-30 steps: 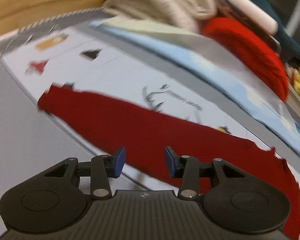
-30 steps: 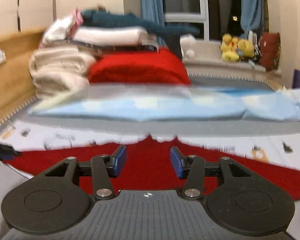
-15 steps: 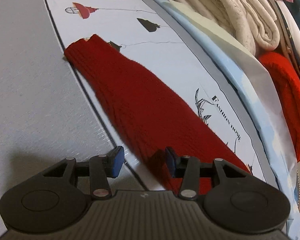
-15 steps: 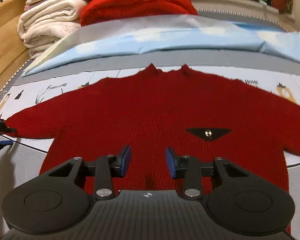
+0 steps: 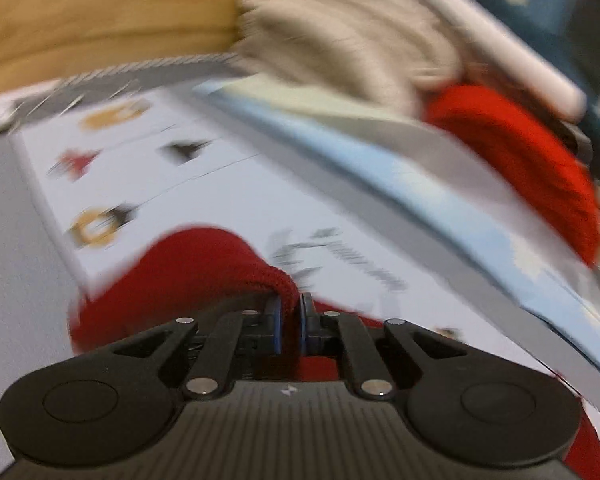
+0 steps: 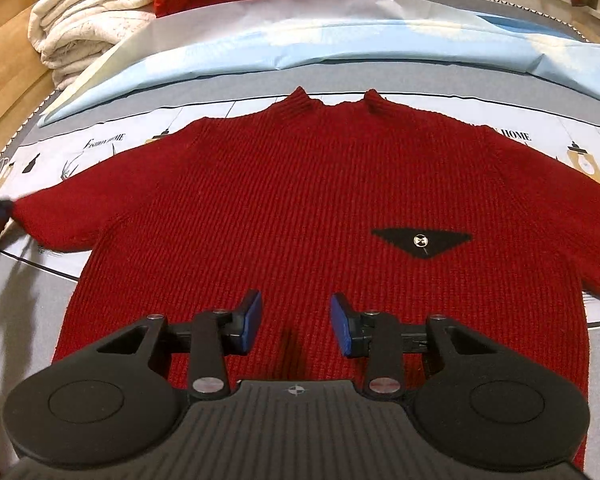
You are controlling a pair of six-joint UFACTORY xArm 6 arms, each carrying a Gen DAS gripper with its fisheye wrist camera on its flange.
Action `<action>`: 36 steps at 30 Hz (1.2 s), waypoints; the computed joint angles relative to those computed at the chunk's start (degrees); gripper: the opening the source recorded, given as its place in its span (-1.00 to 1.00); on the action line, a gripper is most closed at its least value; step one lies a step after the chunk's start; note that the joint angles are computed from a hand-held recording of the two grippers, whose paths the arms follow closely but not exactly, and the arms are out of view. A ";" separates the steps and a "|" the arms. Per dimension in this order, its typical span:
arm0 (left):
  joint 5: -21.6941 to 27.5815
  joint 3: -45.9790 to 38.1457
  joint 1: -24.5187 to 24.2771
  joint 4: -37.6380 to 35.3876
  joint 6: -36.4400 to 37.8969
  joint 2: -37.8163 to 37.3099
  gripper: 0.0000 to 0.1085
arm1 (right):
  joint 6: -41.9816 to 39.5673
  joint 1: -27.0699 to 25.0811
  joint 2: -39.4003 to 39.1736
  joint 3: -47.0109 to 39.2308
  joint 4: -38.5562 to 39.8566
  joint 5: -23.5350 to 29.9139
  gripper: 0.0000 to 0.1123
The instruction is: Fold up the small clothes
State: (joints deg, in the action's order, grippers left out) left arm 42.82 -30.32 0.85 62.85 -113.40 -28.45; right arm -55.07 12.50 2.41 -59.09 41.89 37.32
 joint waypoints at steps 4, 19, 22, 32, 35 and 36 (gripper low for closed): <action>-5.89 -7.26 -6.41 7.40 -2.33 6.49 -0.88 | 0.36 0.09 0.10 -0.12 -0.22 -0.06 -0.30; -28.80 -17.29 -7.97 6.10 5.27 18.73 -0.49 | 7.40 1.00 3.96 -3.02 -1.41 0.85 -0.25; -18.71 -17.00 -8.87 -11.28 20.49 18.80 -0.49 | 15.29 0.17 6.14 -4.90 -3.92 0.13 -0.24; -13.06 -15.56 -7.91 -32.05 38.78 21.14 -0.49 | 22.12 -3.41 11.59 -10.34 8.11 -1.16 -0.09; -13.86 -15.69 -7.84 -34.66 40.37 21.64 -0.49 | 19.05 -2.27 12.33 -11.47 9.92 -0.20 0.03; -14.06 -15.73 -7.85 -35.24 40.88 21.67 -0.49 | 18.95 -1.67 12.66 -11.70 9.37 -0.64 0.05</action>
